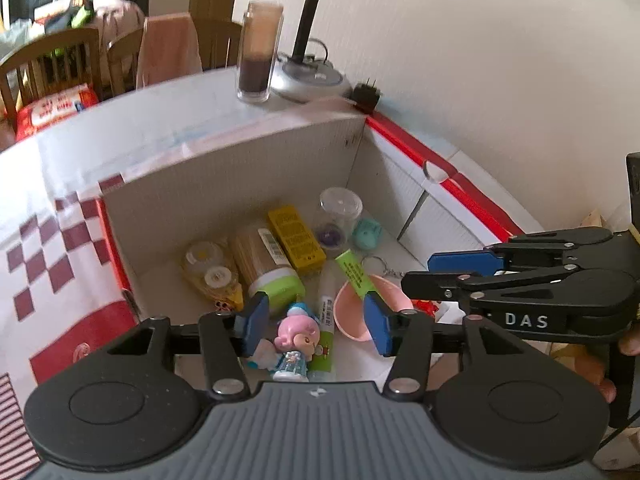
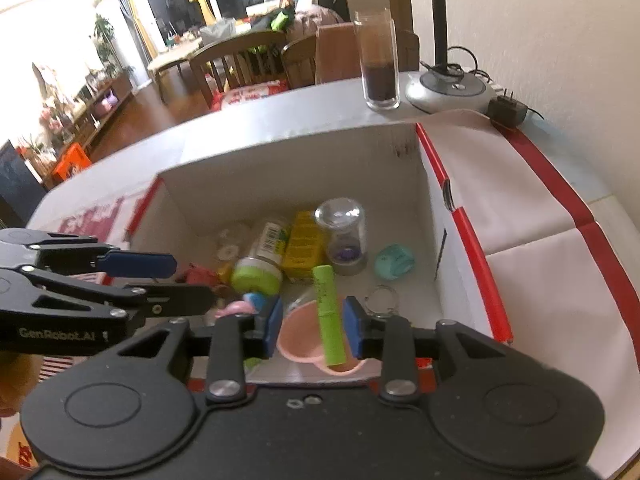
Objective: Organize rigid objects
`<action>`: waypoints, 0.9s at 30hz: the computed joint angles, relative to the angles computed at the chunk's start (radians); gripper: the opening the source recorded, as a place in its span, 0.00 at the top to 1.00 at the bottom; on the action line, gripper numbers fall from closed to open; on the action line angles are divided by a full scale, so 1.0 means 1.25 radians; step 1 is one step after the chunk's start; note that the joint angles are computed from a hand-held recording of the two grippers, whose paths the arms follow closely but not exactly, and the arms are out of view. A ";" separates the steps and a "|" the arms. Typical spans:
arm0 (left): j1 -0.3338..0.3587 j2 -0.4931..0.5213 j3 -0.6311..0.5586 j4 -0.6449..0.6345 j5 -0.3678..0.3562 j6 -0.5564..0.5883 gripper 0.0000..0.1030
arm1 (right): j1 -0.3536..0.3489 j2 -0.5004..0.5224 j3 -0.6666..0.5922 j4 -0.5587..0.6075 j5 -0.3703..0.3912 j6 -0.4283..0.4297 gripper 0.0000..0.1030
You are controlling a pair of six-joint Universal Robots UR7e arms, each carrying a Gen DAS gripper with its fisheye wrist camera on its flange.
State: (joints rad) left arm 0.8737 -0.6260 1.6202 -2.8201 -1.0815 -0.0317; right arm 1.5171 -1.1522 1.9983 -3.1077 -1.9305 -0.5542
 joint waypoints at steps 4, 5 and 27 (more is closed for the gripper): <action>-0.012 -0.023 0.038 -0.048 0.006 0.025 0.48 | 0.011 -0.017 0.030 -0.035 0.018 0.011 0.65; -0.014 -0.031 0.049 -0.060 0.006 0.031 0.46 | 0.014 -0.020 0.038 -0.045 0.023 0.014 0.62; -0.038 -0.185 0.243 -0.194 -0.023 0.107 0.23 | 0.104 -0.021 0.178 -0.322 0.011 0.062 0.13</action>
